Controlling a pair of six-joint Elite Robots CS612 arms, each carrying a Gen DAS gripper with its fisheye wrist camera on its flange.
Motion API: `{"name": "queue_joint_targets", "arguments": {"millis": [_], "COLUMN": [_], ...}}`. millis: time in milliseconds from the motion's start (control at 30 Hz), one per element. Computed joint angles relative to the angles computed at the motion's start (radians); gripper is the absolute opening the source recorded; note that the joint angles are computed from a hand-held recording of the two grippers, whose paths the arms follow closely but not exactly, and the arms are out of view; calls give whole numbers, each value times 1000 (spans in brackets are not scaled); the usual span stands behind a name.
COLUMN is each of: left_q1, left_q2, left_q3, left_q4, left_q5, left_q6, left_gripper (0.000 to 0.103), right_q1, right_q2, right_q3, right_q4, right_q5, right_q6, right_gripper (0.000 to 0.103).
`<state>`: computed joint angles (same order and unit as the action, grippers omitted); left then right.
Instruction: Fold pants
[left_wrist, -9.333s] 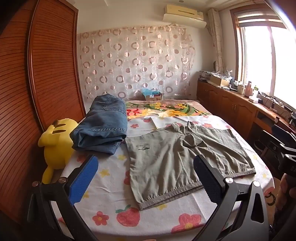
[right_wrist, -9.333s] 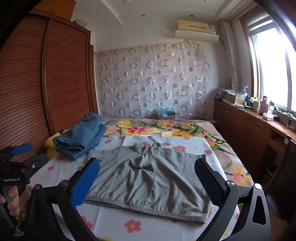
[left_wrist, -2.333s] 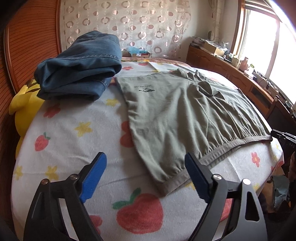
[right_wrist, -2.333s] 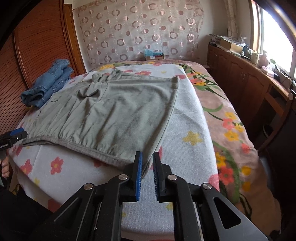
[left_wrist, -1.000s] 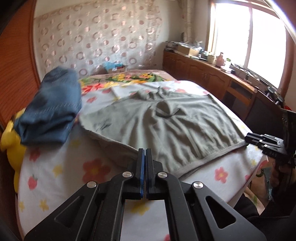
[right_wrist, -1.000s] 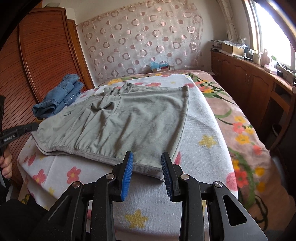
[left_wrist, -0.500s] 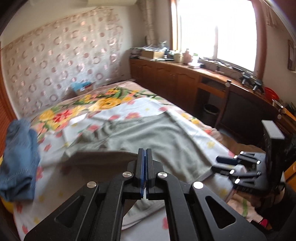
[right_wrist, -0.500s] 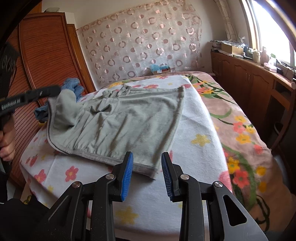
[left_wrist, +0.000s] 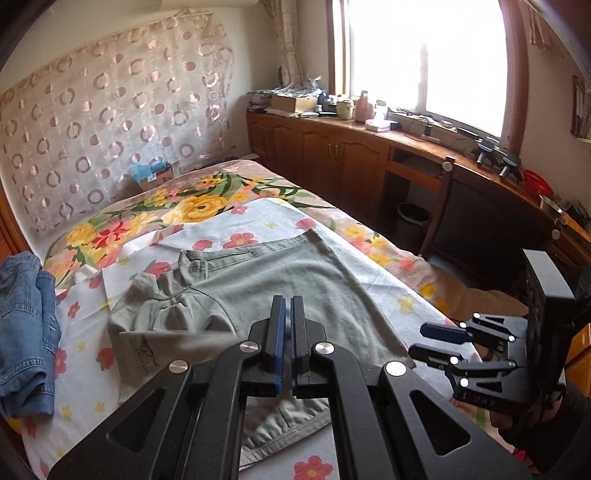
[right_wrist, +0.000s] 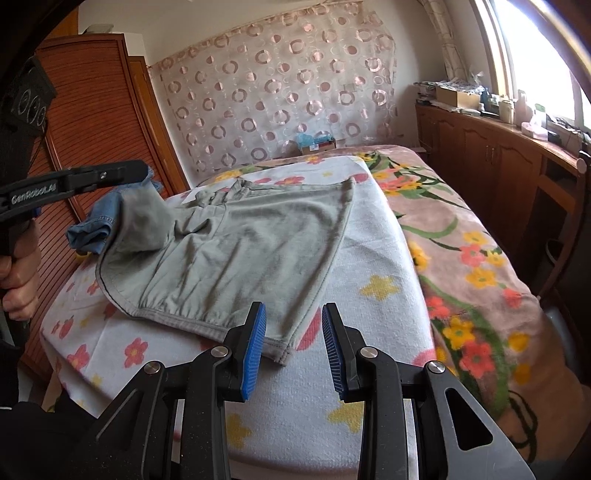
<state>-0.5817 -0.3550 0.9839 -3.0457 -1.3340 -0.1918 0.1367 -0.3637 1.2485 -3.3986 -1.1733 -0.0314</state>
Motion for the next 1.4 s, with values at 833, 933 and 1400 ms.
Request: {"name": "queue_joint_targets", "arguments": {"millis": [833,933,1400], "left_q1": [34,40,41], "left_q2": [-12,-16,0], "left_q3": [111,135,146], "left_q4": [17,19,62], "left_q5": [89,89,83], "left_q6": [-164,-186,-185], "left_gripper": [79,79,79], "right_q1": [33,36,48], "right_q2": [41,53,81], "right_q3": [-99,-130,-220], "right_q4": [79,119,251], "right_q5": [49,65,56], "right_q6": [-82,-100,-162], "right_gripper": [32,32,32]}}
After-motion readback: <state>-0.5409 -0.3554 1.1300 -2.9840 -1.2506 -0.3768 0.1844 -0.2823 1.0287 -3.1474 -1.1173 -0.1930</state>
